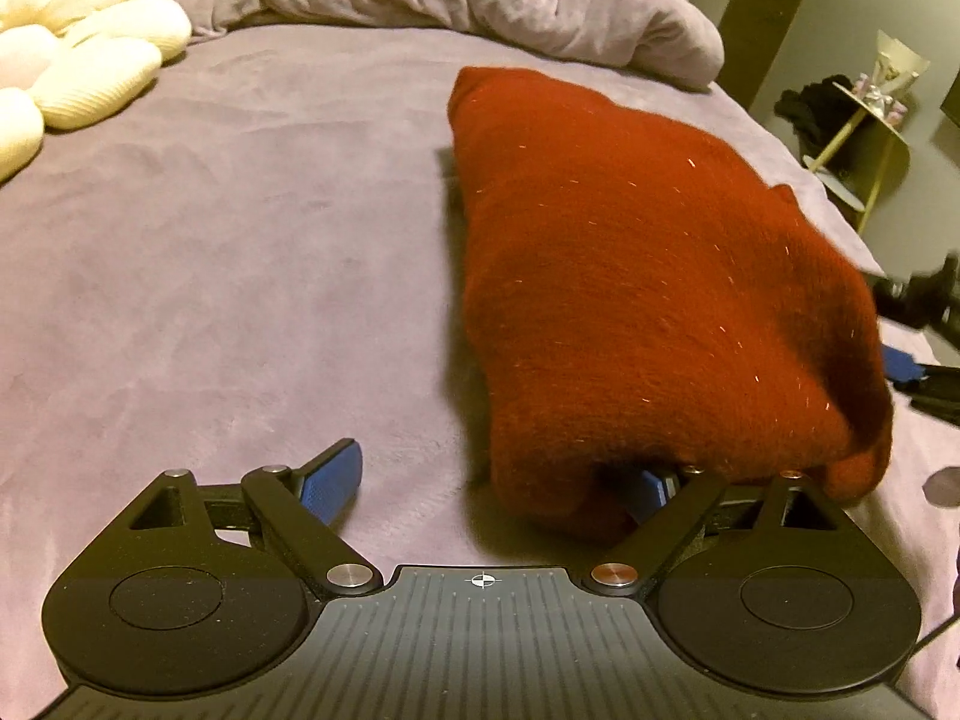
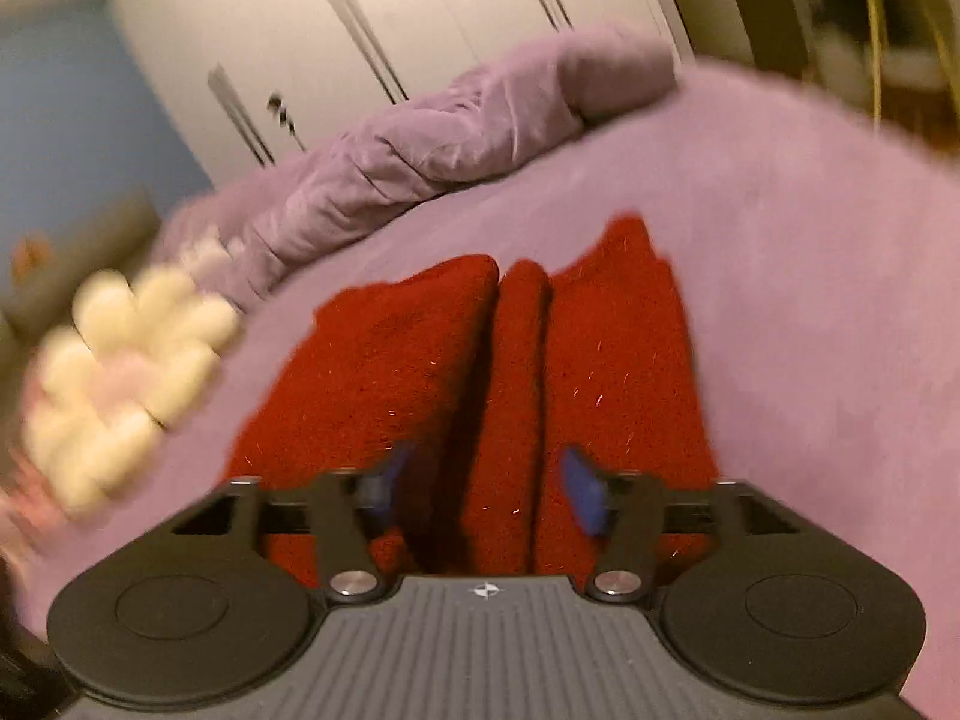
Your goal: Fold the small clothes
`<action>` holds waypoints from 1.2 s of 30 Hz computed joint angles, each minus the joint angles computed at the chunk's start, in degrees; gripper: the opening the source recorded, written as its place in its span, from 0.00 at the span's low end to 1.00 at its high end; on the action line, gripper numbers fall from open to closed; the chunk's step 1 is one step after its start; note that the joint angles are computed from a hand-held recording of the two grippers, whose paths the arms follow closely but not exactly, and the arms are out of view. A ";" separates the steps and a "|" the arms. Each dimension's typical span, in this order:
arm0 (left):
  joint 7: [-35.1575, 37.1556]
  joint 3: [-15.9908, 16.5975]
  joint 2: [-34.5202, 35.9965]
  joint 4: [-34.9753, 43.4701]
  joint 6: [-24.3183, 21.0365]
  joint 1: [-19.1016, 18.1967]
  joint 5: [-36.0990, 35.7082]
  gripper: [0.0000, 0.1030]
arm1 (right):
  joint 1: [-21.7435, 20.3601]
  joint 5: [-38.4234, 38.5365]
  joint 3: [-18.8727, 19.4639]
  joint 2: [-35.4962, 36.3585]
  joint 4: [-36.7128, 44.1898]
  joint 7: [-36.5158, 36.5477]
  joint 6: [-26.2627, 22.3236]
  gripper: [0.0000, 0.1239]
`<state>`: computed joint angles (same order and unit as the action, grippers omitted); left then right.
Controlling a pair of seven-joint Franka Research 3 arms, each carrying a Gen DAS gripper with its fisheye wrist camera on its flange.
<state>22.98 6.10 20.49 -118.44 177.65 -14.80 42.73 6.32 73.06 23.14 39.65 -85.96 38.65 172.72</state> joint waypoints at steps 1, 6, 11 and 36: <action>0.50 -0.34 0.03 -0.13 0.28 0.37 -0.16 0.90 | -1.86 1.98 1.37 0.88 0.98 0.14 -2.62 0.55; 1.41 0.17 0.30 -0.17 0.92 0.03 0.01 0.90 | -4.55 15.36 4.32 3.90 4.81 -6.98 -6.12 0.76; 3.58 -0.15 0.75 0.51 0.91 -0.19 -0.19 0.90 | 1.83 1.22 -2.85 8.63 12.67 10.36 -14.17 0.77; 21.63 -16.74 -2.96 -5.31 2.76 14.01 -19.99 0.92 | 45.67 -18.84 -54.17 11.64 -1.96 17.37 16.67 0.15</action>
